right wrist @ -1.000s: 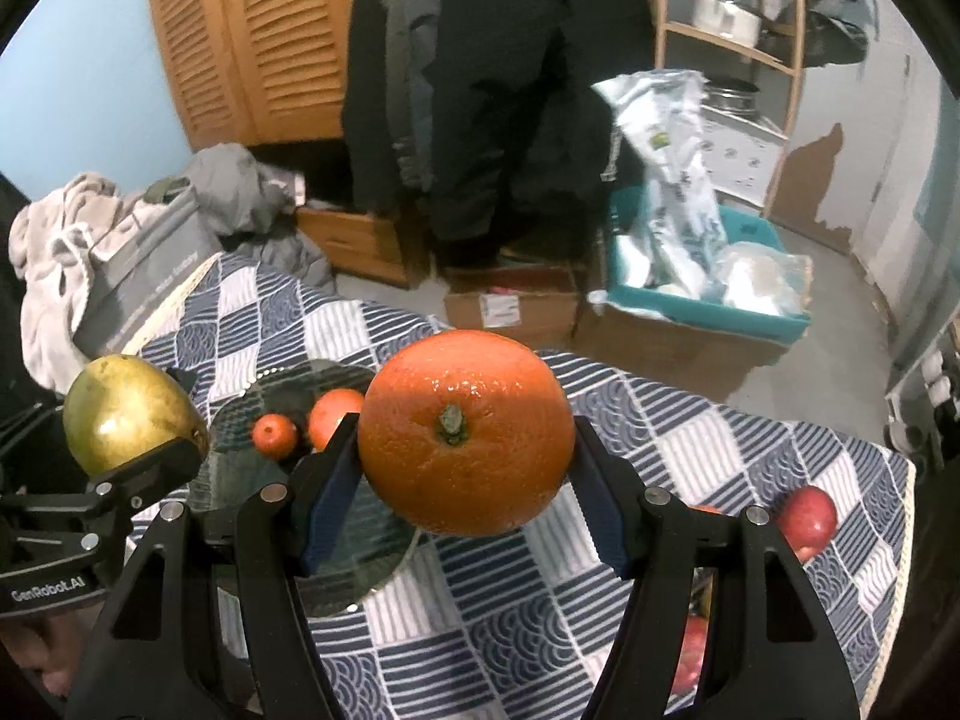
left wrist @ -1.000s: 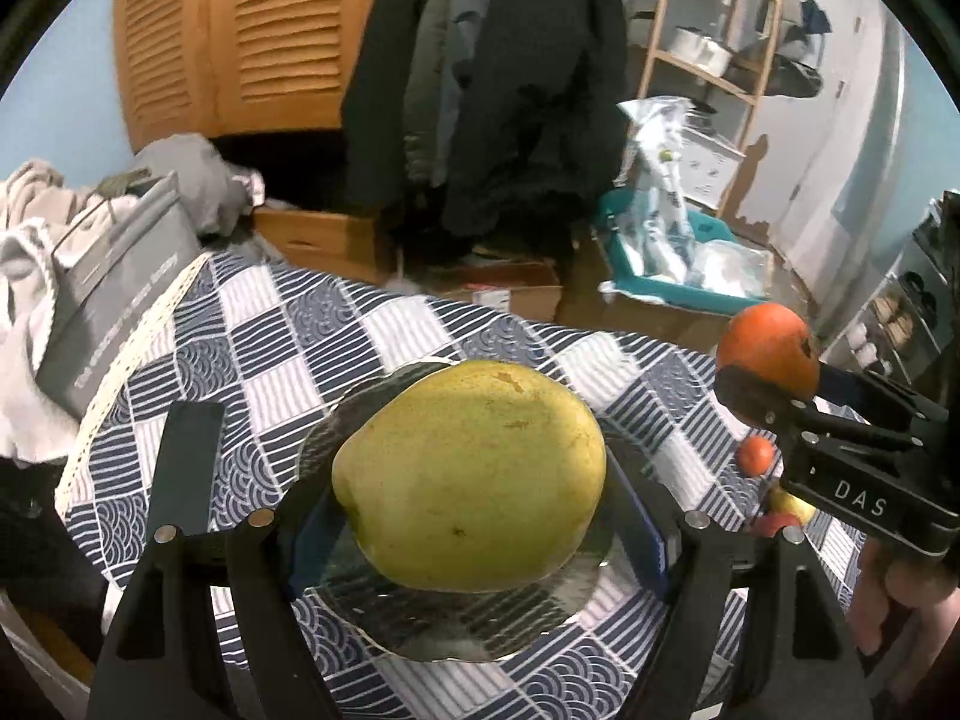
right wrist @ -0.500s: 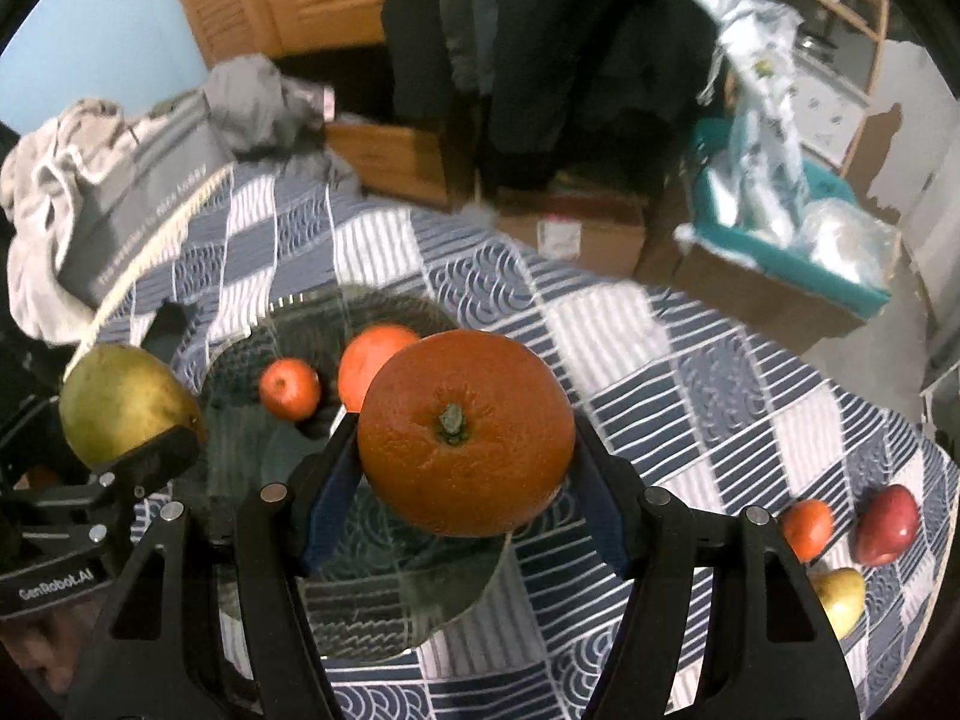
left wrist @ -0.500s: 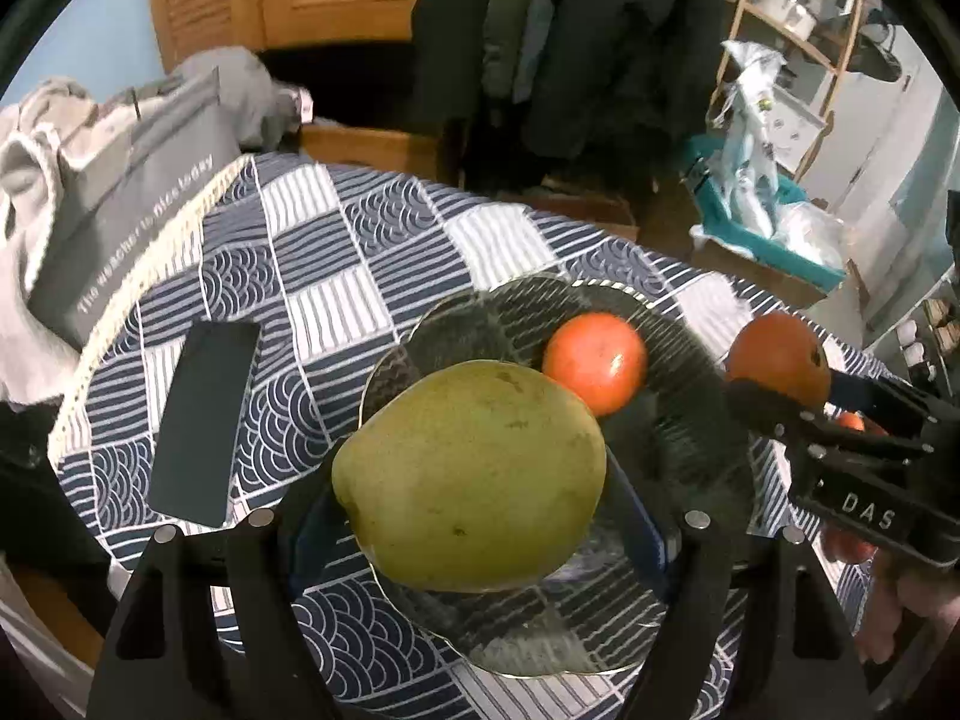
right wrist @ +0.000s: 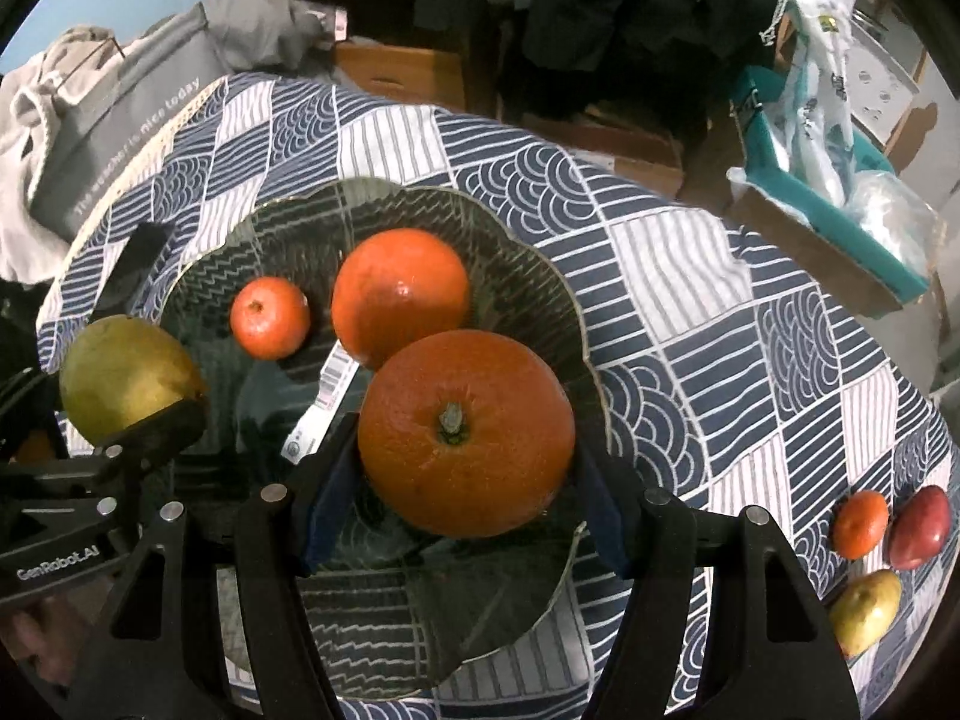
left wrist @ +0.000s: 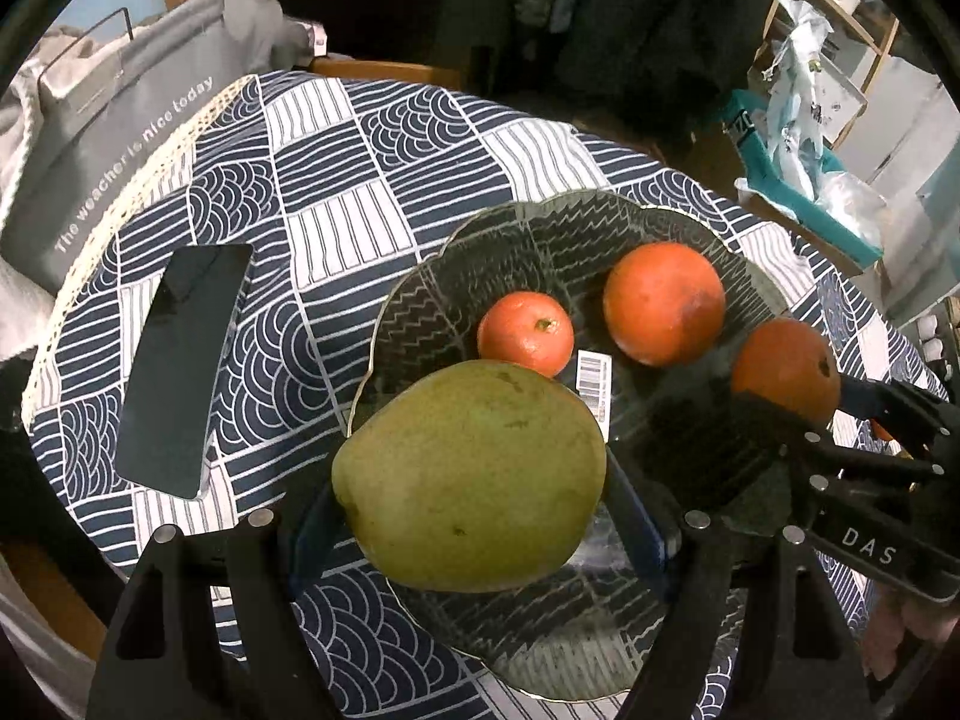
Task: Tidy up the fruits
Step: 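Lower the orange and pear onto the glass plate and open both tools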
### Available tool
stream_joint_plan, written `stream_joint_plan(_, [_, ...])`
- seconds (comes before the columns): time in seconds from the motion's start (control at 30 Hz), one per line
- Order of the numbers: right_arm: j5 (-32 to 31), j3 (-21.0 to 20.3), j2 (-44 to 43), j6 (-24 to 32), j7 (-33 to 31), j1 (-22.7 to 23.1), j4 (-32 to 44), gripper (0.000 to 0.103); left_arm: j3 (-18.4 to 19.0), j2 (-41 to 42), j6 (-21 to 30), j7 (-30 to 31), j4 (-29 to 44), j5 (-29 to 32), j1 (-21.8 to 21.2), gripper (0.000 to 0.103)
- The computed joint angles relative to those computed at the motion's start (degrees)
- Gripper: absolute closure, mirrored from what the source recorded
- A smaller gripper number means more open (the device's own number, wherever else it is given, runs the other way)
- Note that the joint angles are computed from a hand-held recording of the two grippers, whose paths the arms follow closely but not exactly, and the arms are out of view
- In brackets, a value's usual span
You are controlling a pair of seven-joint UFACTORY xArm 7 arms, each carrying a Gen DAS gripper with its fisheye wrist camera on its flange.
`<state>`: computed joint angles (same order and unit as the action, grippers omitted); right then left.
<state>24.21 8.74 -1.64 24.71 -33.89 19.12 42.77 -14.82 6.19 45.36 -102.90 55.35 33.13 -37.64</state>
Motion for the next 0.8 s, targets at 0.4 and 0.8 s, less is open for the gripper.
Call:
stream_joint_plan(0.4, [-0.69,0.27,0.82,1.06,-0.06,-0.16,0.52,0.035,0.36,1.53,-1.5,3.79,0.76,-3.44,-0.01,0.022])
stream_joint_plan(0.8, [7.61,-0.74,-0.97,2.95,-4.27,-0.56,0.97,0.033,0.28,-0.88,-0.06,1.57,0.85,-1.98,-0.59,0.023])
